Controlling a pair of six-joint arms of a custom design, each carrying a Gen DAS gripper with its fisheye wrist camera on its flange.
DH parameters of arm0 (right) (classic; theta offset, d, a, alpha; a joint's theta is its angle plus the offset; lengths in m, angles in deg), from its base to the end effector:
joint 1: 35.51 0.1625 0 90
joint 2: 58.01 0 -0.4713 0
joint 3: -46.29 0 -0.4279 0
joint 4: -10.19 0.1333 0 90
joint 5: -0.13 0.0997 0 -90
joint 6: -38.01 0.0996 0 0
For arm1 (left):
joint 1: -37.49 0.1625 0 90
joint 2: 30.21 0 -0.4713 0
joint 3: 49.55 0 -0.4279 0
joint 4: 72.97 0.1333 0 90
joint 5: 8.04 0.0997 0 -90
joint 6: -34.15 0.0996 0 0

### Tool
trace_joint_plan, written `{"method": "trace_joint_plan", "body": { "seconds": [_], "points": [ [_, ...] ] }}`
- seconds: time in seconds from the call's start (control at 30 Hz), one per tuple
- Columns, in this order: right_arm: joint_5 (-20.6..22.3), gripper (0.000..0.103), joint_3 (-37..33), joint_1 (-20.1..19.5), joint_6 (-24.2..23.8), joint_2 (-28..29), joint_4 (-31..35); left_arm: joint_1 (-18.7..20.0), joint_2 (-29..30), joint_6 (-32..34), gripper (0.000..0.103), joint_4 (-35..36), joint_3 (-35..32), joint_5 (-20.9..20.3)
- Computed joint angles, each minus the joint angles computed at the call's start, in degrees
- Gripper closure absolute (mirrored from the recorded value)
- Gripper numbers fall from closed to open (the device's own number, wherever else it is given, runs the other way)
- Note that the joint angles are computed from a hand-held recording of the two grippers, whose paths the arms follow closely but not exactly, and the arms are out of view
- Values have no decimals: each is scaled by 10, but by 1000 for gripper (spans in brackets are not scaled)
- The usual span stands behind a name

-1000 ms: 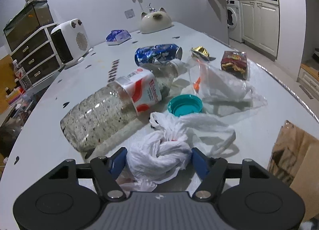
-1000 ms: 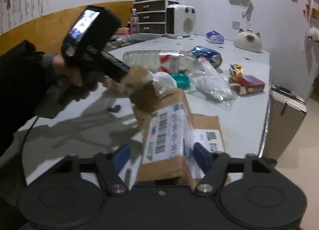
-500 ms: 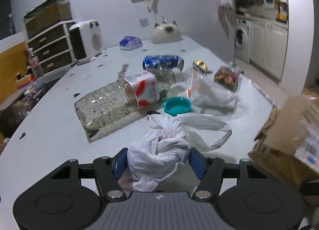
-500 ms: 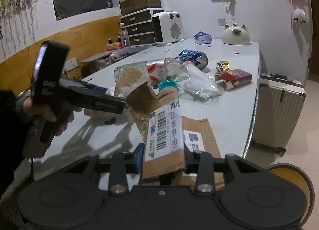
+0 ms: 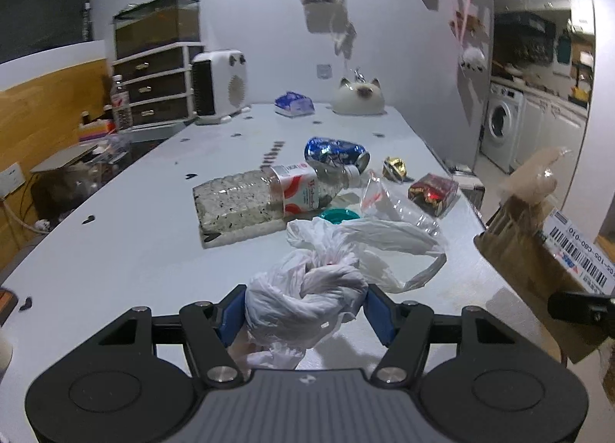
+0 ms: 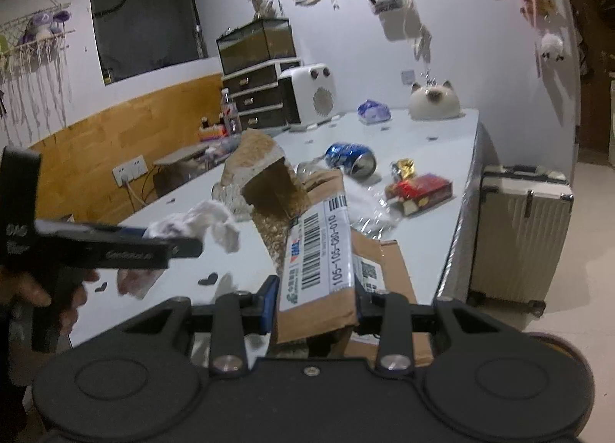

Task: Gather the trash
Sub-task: 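Carry the box and white bag with both tools over the yellow bin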

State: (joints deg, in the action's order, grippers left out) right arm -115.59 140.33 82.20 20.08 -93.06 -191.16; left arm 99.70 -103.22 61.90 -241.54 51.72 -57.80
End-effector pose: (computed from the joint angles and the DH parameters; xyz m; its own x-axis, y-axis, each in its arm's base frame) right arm 0.4230 -0.6117 0.0906 -0.8235 -0.2756 0.4959 -0.5649 0.4791 -0.6718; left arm -0.1220 -0.6555 0.4388 -0.6641 0.1888 -0.7234 0.6858 0.5390 -0.4889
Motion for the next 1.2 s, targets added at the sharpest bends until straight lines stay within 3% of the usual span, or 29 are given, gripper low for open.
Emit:
{"method": "trace_joint_plan", "body": {
  "seconds": [0.27, 0.67, 0.93, 1.2],
  "points": [
    [-25, 66, 26, 3, -26, -19, -54, -35, -22, -9, 38, -67, 50, 18],
    [-81, 66, 71, -8, -55, -56, -142, -75, 4, -22, 38, -95, 67, -30],
    [-125, 66, 107, -33, -40, -90, -173, -86, 72, -43, 38, -58, 34, -89],
    [-150, 66, 138, -70, 15, -120, -163, -81, 157, -77, 38, 39, -29, -126]
  ]
}}
